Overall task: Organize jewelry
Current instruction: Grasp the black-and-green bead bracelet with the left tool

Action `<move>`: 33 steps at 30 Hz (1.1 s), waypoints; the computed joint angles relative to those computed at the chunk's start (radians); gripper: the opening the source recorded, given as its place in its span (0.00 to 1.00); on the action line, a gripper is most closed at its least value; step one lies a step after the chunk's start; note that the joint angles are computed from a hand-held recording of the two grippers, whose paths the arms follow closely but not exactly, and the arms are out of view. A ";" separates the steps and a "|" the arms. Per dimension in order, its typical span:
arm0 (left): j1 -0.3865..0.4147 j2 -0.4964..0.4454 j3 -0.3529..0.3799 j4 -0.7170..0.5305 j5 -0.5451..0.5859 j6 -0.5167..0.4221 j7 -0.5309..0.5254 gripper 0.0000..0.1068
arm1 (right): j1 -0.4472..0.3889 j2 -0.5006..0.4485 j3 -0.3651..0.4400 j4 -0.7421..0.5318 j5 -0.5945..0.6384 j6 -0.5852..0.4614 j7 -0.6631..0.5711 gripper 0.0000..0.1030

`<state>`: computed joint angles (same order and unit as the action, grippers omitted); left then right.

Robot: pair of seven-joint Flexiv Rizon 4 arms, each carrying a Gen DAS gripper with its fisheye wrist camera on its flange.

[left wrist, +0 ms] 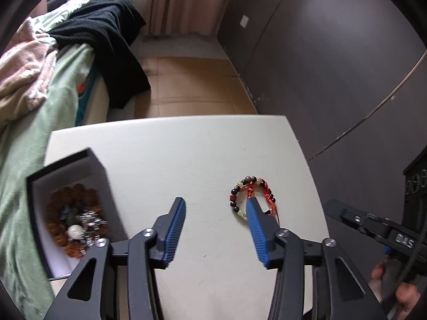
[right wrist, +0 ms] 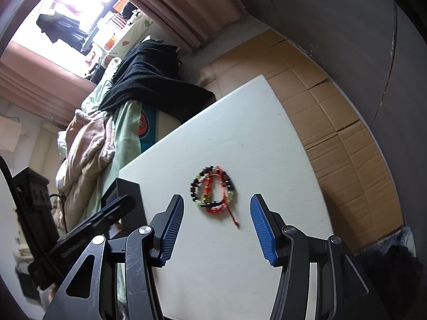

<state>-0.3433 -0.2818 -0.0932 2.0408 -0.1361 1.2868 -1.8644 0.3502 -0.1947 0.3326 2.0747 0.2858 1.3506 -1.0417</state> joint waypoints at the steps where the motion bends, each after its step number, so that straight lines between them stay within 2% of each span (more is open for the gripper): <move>1: 0.000 -0.014 -0.002 -0.008 -0.002 -0.002 -0.001 0.43 | -0.003 0.001 -0.001 0.001 0.000 -0.005 -0.004 0.51; 5: -0.001 -0.072 -0.012 -0.039 -0.018 0.004 -0.005 0.42 | -0.019 0.005 0.001 -0.001 0.024 -0.019 -0.030 0.51; 10: -0.007 -0.134 -0.021 -0.071 -0.039 0.003 -0.005 0.36 | -0.023 0.004 -0.013 -0.001 0.028 -0.026 -0.019 0.51; 15: -0.033 -0.170 -0.001 -0.107 -0.018 -0.019 -0.021 0.31 | -0.024 0.002 -0.015 -0.003 0.029 -0.025 -0.017 0.51; 18: -0.086 -0.180 0.061 -0.145 0.060 -0.046 -0.069 0.24 | -0.019 0.000 -0.016 -0.004 0.022 -0.025 -0.012 0.51; 20: -0.100 -0.182 0.080 -0.167 0.101 -0.084 -0.085 0.06 | -0.017 -0.001 -0.017 -0.004 0.016 -0.026 -0.007 0.51; 23: -0.031 -0.160 0.004 -0.116 0.034 -0.058 -0.027 0.07 | -0.016 -0.004 -0.015 -0.006 0.010 -0.029 -0.009 0.51; 29: 0.056 -0.085 -0.101 0.000 -0.118 0.050 0.084 0.07 | -0.015 -0.021 -0.004 -0.022 0.015 -0.042 -0.039 0.51; 33: 0.071 -0.054 -0.128 0.024 -0.190 0.067 0.143 0.07 | -0.006 -0.040 -0.006 -0.031 -0.006 -0.052 -0.041 0.51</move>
<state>-0.2727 -0.3357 -0.2209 2.0643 -0.3266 1.3539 -1.7214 0.3446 -0.2346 0.3263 2.0433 0.2794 1.2987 -1.0830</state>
